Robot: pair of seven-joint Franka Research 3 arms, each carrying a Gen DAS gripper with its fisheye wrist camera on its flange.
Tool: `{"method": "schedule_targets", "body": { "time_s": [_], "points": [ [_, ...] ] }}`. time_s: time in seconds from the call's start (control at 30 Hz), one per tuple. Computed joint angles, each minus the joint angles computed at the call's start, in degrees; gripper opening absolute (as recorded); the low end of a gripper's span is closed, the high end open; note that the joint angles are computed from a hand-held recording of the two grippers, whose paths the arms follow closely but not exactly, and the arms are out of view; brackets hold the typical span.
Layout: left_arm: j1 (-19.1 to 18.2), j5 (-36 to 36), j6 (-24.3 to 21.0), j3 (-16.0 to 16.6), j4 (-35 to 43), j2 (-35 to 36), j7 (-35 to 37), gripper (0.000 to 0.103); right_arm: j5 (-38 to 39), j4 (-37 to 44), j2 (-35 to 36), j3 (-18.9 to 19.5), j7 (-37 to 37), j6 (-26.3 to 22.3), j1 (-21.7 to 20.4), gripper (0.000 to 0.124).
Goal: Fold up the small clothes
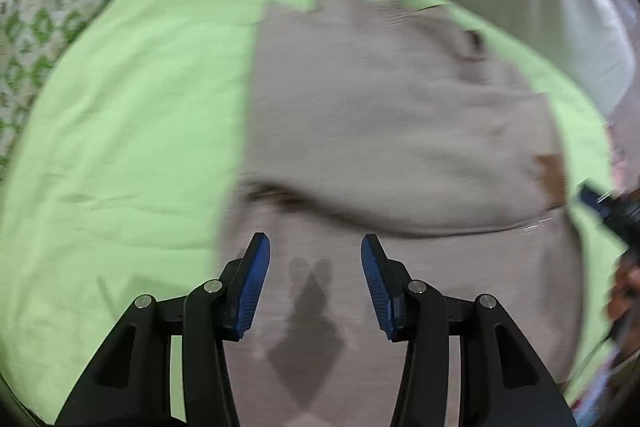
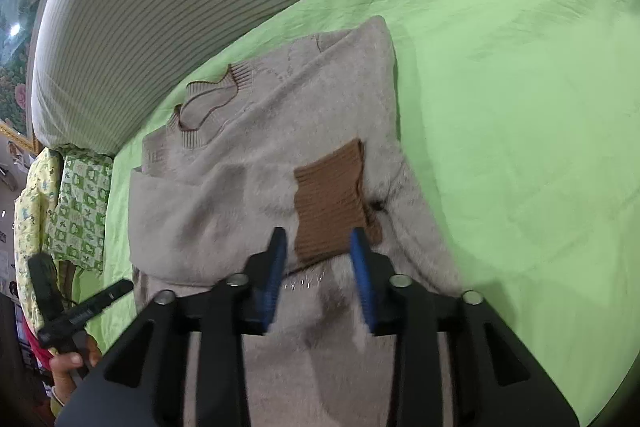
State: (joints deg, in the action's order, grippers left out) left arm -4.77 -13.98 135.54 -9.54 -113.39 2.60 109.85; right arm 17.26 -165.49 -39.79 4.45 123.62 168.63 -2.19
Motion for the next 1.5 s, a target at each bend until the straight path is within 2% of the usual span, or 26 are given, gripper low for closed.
{"method": "schedule_targets", "body": {
  "time_s": [0.23, 0.3, 0.37, 0.4, 0.43, 0.5, 0.57, 0.67, 0.7, 0.77, 0.8, 0.87, 1.0, 1.1, 1.23, 1.43, 1.5],
  "points": [
    [-1.6, 19.4, 6.6, -0.1, -0.3, 4.3, -7.7, 0.05, -3.5, 6.2, 9.0, -1.8, -5.4, -1.0, -2.3, 0.04],
    [-2.4, 23.9, 9.1, 0.1, -0.3, 5.3, -12.7, 0.053, -3.8, 8.3, 12.2, -3.1, -7.6, -3.2, -1.6, 0.042],
    [-2.8, 26.4, 11.3, 0.3, 0.3, 6.2, -18.5, 0.053, -5.4, 9.7, 14.3, -2.4, -8.6, -4.6, -2.1, 0.042],
    [-3.2, 28.0, 11.9, 0.7, 0.8, 6.8, -22.5, 0.054, -7.3, 10.2, 14.7, -1.1, -8.3, -5.3, -3.2, 0.038],
    [-3.4, 29.1, 11.9, 1.0, 1.3, 7.3, -25.8, 0.054, -9.5, 11.0, 14.7, 0.1, -7.2, -6.2, -4.0, 0.009],
    [-3.6, 29.7, 11.2, 1.2, 2.8, 8.6, -32.5, 0.055, -7.7, 11.4, 14.1, -1.1, -7.8, -5.0, -2.0, 0.007],
    [-3.6, 30.0, 11.4, 1.2, 3.2, 8.9, -37.4, 0.055, -8.4, 13.0, 12.1, -0.3, -7.7, -3.0, -1.9, 0.007],
    [-2.3, 28.4, 11.9, 1.3, 1.7, 7.3, -42.3, 0.055, -6.6, 15.6, 7.3, -1.7, -10.2, 3.2, 0.7, 0.007],
    [-1.8, 26.9, 12.3, 1.1, 1.2, 6.8, -43.5, 0.055, -6.3, 16.1, 5.8, -1.1, -10.4, 5.0, 0.3, 0.007],
    [-0.9, 24.3, 13.9, 0.9, -0.8, 5.6, -45.9, 0.055, -7.0, 16.6, 2.5, 1.6, -10.6, 6.7, -3.2, 0.007],
    [0.2, 22.3, 14.7, 0.9, -3.3, 3.2, -44.5, 0.055, -7.3, 16.5, 1.8, 1.7, -11.3, 6.0, -4.1, 0.007],
    [0.2, 23.5, 15.5, 1.1, -4.8, 2.1, -46.5, 0.055, -7.5, 15.5, 2.1, 2.5, -11.3, 3.4, -6.5, 0.007],
    [0.6, 22.4, 15.2, 1.0, -5.5, 1.9, -47.0, 0.055, -7.0, 11.0, 5.9, 1.0, -9.8, -1.2, -8.1, 0.007],
    [0.9, 21.1, 15.3, 0.9, -5.9, 1.7, -46.2, 0.055, -9.4, 7.4, 7.5, 3.1, -7.1, -2.4, -10.8, 0.007],
    [1.3, 19.5, 14.9, 0.9, -5.3, 2.3, -43.8, 0.056, -10.7, 4.1, 7.8, 3.0, -5.0, -2.1, -10.6, 0.007],
    [2.3, 17.1, 14.9, 1.2, -4.4, 3.4, -40.5, 0.058, -15.1, 4.9, 7.2, 5.1, -2.7, -3.8, -12.2, 0.007],
    [2.5, 16.8, 14.9, 1.2, -4.6, 3.4, -40.0, 0.059, -16.2, 5.1, 7.2, 4.4, -3.0, -4.9, -12.1, 0.007]
  ]
}}
